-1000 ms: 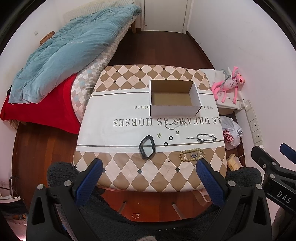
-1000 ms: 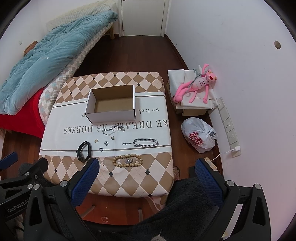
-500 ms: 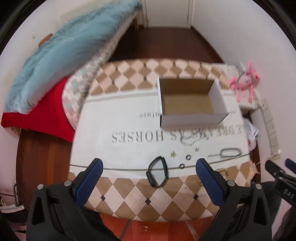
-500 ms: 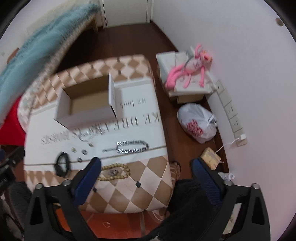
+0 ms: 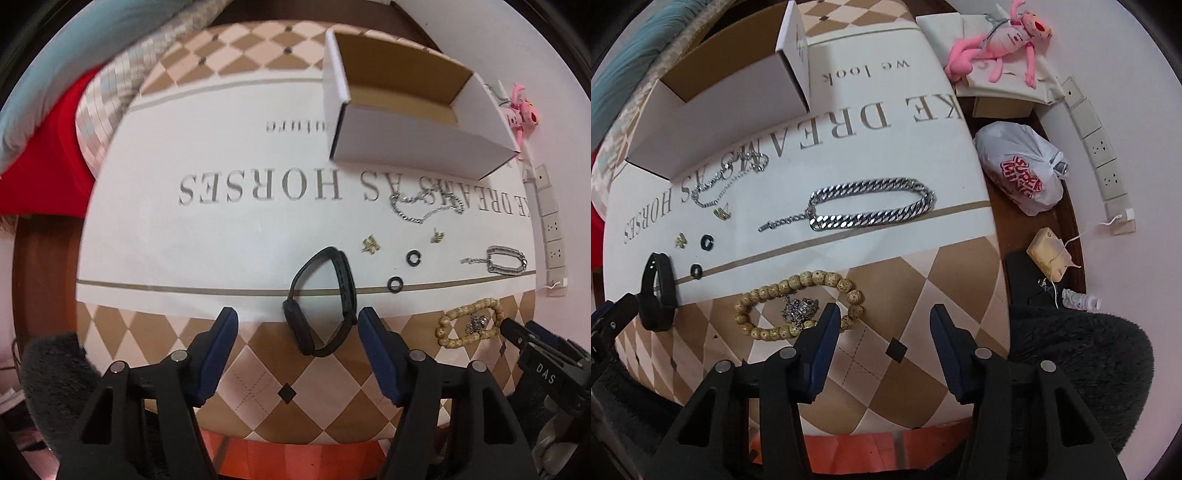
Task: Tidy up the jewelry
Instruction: 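Grasp the black watch band with the left tool while the right tool grasps the wooden bead bracelet, then carry the watch band and bead bracelet into the white box and open both tools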
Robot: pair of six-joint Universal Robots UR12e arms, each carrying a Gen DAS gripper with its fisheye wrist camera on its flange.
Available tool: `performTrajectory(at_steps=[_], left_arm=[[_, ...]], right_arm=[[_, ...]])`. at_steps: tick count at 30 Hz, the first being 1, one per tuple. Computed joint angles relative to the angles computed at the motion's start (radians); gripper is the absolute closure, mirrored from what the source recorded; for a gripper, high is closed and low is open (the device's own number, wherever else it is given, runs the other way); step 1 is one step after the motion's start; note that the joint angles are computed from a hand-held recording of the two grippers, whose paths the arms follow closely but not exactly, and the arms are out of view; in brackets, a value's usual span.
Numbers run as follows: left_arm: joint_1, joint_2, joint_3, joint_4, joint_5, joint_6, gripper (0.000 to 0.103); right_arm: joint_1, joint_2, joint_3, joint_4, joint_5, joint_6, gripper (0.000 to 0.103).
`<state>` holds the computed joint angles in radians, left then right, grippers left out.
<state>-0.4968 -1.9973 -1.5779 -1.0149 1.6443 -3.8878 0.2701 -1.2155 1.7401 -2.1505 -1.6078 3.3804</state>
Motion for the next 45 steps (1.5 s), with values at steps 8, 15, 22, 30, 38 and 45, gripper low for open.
performTrajectory(at_steps=[8,15,22,30,38,45], left_arm=[[0.022,-0.02,-0.016,0.022,-0.069,0.018,0.084],[0.023,-0.019,-0.035,0.045,-0.07,0.044,0.094],[0.013,0.001,-0.047,0.086,-0.058,0.057,0.094],[0.005,0.048,-0.042,0.118,-0.025,0.06,0.094],[0.019,0.051,0.018,0.14,0.028,0.064,0.094],[0.055,-0.014,0.139,0.125,0.027,0.078,0.094]], right_arm=[[0.005,0.014,-0.005,0.022,0.03,-0.014,0.067],[0.028,0.015,-0.001,-0.026,-0.008,-0.021,0.094],[0.016,-0.016,0.016,-0.075,0.059,-0.033,0.094],[0.001,-0.061,0.01,-0.128,0.124,-0.069,0.094],[-0.005,-0.068,-0.061,-0.18,0.179,-0.109,0.094],[-0.002,0.003,-0.193,-0.212,0.205,-0.163,0.094]])
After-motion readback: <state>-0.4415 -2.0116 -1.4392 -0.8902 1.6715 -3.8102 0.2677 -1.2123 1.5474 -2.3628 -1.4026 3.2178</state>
